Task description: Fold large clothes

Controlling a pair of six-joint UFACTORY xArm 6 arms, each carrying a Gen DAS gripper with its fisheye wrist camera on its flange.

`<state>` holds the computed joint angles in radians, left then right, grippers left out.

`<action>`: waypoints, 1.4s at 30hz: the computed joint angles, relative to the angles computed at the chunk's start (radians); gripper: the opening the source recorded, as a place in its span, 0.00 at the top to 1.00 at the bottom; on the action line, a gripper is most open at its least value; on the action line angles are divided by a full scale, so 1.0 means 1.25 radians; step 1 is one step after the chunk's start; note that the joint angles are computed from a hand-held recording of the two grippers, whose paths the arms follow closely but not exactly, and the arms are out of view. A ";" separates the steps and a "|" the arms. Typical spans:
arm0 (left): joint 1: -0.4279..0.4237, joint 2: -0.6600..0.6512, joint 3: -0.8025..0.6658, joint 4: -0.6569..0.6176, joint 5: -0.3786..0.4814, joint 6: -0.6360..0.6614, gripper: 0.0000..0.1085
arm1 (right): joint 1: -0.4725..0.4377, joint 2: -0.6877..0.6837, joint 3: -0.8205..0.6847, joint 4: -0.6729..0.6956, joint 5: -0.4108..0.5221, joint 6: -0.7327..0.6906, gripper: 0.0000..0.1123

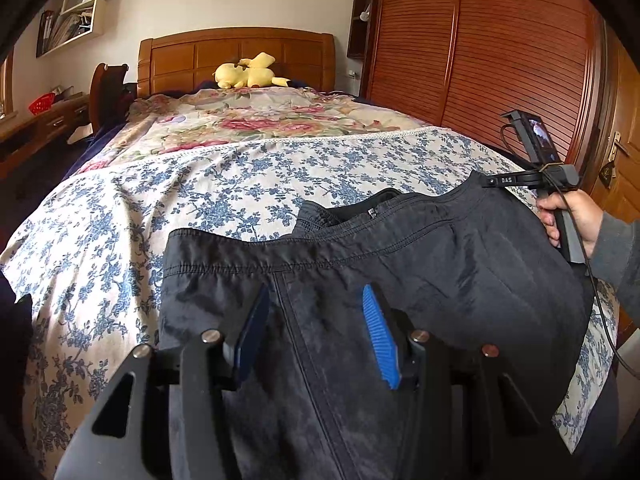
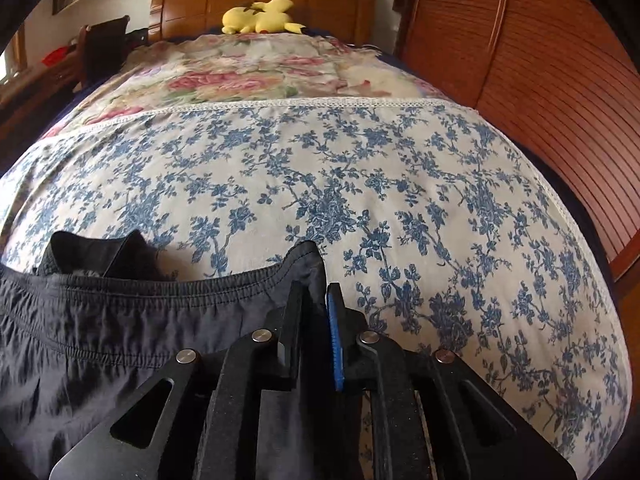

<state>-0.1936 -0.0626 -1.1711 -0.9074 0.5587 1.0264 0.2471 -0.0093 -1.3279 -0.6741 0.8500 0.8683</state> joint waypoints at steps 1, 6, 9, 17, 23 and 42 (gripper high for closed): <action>0.000 -0.002 0.001 0.001 -0.001 -0.001 0.55 | 0.009 -0.009 0.004 -0.003 0.009 -0.010 0.85; -0.007 -0.024 0.018 0.006 -0.009 0.000 0.54 | 0.053 -0.101 0.087 -0.004 -0.007 -0.026 0.61; -0.013 -0.043 0.033 0.019 -0.015 -0.007 0.53 | 0.080 -0.155 0.145 0.022 -0.009 -0.038 0.60; -0.036 -0.118 0.101 0.053 -0.037 -0.028 0.52 | 0.183 -0.311 0.310 0.072 -0.007 -0.049 0.60; -0.053 -0.172 0.158 0.092 -0.044 -0.077 0.52 | 0.247 -0.397 0.386 0.073 0.028 -0.028 0.60; -0.100 -0.231 0.233 0.103 -0.009 -0.085 0.52 | 0.244 -0.494 0.528 0.122 0.002 0.017 0.56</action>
<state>-0.3187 -0.3516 -0.8803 -0.7790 0.5477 0.9196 0.5519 -0.6269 -0.6678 -0.5220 0.8521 0.8893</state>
